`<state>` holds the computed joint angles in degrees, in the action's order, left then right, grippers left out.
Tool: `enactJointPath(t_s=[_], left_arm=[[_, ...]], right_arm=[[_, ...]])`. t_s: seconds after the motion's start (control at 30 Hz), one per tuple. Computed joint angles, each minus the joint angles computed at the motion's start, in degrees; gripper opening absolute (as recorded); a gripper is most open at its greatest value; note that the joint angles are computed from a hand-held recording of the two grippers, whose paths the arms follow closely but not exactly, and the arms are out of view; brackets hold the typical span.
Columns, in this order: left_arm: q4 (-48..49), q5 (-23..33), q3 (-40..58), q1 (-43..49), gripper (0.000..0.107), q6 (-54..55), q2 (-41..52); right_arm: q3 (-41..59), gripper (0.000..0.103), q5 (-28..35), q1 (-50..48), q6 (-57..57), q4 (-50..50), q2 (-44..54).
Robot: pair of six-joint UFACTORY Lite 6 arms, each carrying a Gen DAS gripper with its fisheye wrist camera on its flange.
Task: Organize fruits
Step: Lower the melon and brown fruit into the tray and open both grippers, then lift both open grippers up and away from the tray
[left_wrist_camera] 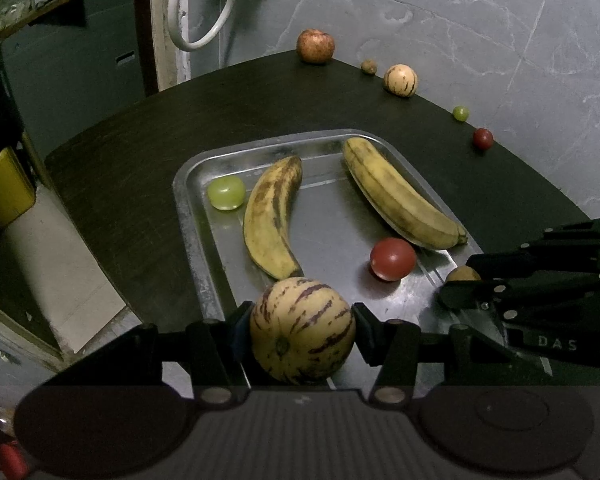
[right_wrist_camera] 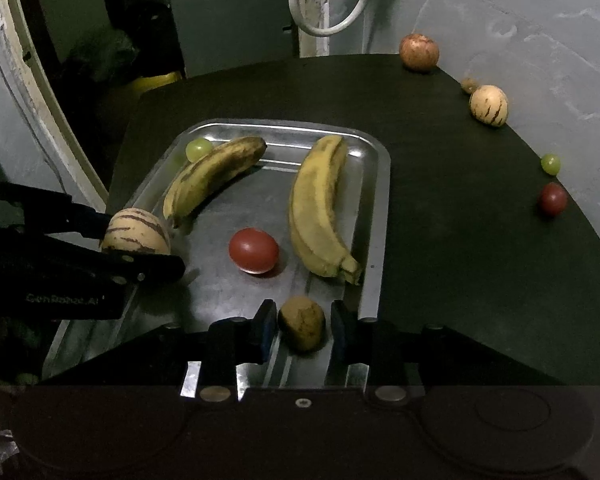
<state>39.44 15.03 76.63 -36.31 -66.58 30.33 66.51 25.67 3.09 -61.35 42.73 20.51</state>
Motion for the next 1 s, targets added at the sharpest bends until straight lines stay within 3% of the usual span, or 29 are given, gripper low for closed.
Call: enactJointPath(t_s=[0.5,0.67,1.0], left_arm=[[3.7,-0.6,-1.4,0.2,0.065,-3.8,-1.6],[4.5,-0.7,-1.8,0.4,0.073,-4.6,-2.5],[8.7,0.6,-3.0,0.8,0.084,-8.8,-5.5]], right_arm=[[-0.6,0.035,0.5,-1.0,-0.7,1.6,-1.9],[-0.6,0.039,0.7,-1.3,-0.6,1.8,-2.8],[-1.1,0.074,1.1,-3.9,-1.6,2.9,-6.5]])
